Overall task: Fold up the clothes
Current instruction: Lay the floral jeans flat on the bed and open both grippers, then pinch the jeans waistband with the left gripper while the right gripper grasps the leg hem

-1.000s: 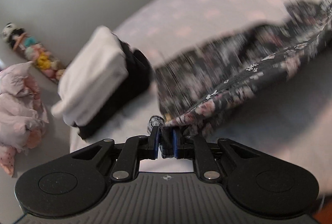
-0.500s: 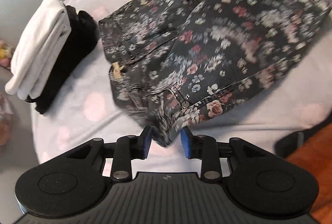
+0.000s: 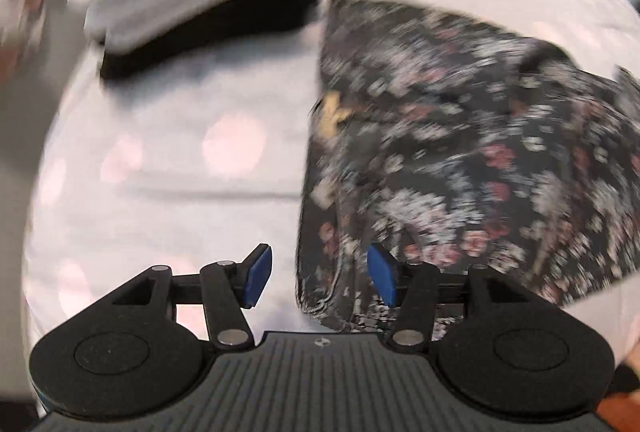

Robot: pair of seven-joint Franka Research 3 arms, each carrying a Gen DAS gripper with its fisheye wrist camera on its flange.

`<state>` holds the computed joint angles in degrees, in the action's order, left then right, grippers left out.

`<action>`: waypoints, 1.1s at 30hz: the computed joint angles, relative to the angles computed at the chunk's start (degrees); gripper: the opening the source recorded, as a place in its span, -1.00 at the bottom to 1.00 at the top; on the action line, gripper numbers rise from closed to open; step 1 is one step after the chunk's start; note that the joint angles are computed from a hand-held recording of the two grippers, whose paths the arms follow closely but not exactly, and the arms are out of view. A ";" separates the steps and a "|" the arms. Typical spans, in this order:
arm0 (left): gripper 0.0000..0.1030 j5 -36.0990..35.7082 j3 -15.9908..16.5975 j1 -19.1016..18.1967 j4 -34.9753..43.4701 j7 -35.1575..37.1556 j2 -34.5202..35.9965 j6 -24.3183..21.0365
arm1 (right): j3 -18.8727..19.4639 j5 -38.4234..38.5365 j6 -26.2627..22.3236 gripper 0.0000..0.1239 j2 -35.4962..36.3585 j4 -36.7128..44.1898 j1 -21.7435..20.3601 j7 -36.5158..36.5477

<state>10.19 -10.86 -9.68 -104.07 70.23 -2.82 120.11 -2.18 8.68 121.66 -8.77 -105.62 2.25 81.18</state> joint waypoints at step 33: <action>-0.87 10.55 -1.82 -3.22 1.21 -11.58 3.17 -5.15 | 1.28 -12.63 16.65 -0.96 -12.45 -13.25 -7.69 29.41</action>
